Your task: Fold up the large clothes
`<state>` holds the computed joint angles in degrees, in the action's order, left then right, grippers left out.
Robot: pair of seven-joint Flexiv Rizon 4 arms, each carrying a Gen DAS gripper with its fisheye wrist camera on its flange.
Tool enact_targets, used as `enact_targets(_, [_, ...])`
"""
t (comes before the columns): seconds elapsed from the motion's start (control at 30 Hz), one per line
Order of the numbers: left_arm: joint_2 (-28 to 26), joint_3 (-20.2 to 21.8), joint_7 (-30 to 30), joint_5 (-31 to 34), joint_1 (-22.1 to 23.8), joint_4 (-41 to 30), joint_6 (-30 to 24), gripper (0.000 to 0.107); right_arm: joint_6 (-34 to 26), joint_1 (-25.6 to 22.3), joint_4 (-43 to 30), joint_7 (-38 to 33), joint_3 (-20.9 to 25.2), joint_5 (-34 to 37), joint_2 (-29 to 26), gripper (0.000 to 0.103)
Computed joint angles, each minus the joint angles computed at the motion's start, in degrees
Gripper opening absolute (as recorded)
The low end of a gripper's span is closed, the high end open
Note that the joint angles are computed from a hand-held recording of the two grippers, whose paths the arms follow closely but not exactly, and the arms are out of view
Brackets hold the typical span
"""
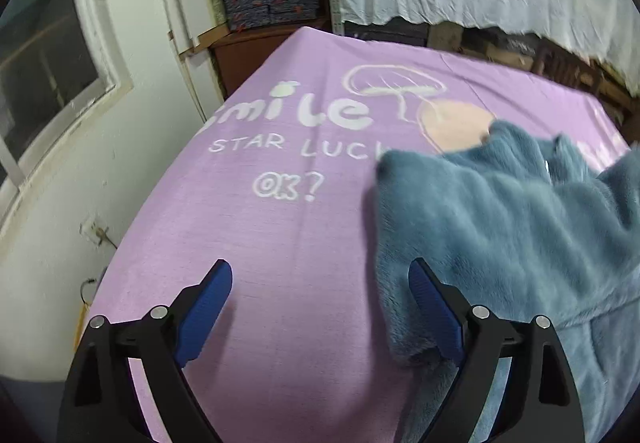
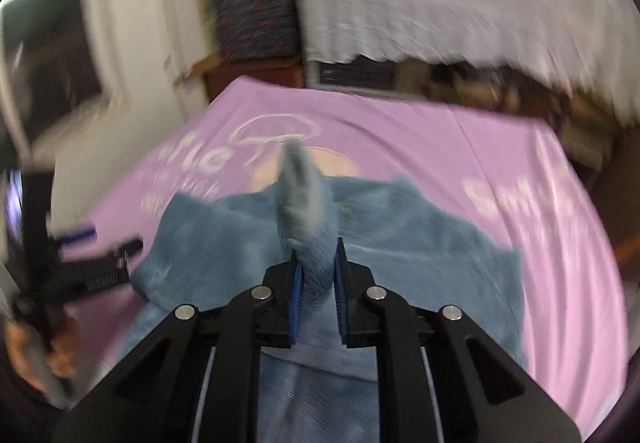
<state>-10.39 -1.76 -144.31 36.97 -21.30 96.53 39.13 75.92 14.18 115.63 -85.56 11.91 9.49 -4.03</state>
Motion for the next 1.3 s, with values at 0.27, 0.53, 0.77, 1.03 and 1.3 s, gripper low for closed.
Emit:
enact_targets(0.27, [-2.8, -0.2, 1.2, 5.0, -3.1, -3.8, -5.6, 0.094, -18.8, -9.4, -8.2, -16.1, -1.3, 35.4, -2.8, 0.055])
enact_targets(0.53, [-2.0, 0.4, 1.7, 1.7, -1.6, -1.7, -0.5, 0.094, -16.8, -6.5, -9.2, -13.2, -1.2, 31.8, -5.0, 0.041])
enact_targets(0.77, [-2.5, 0.2, 3.2, 1.3, -1.8, -2.0, 0.1, 0.094, -6.3, -5.8, -5.0, -15.5, 1.3, 31.8, 0.2, 0.008])
enact_targets(1.03, [-3.6, 0.5, 3.9, 3.1, -3.4, -3.4, -2.2, 0.098, -11.6, -5.7, -3.5, -10.0, -1.2, 26.9, -2.9, 0.009])
enact_targets(1.3, [0.1, 0.7, -3.9, 9.7, -4.2, -3.1, -1.3, 0.097, -7.6, -5.7, -0.8, -8.3, -1.3, 23.9, 1.6, 0.032])
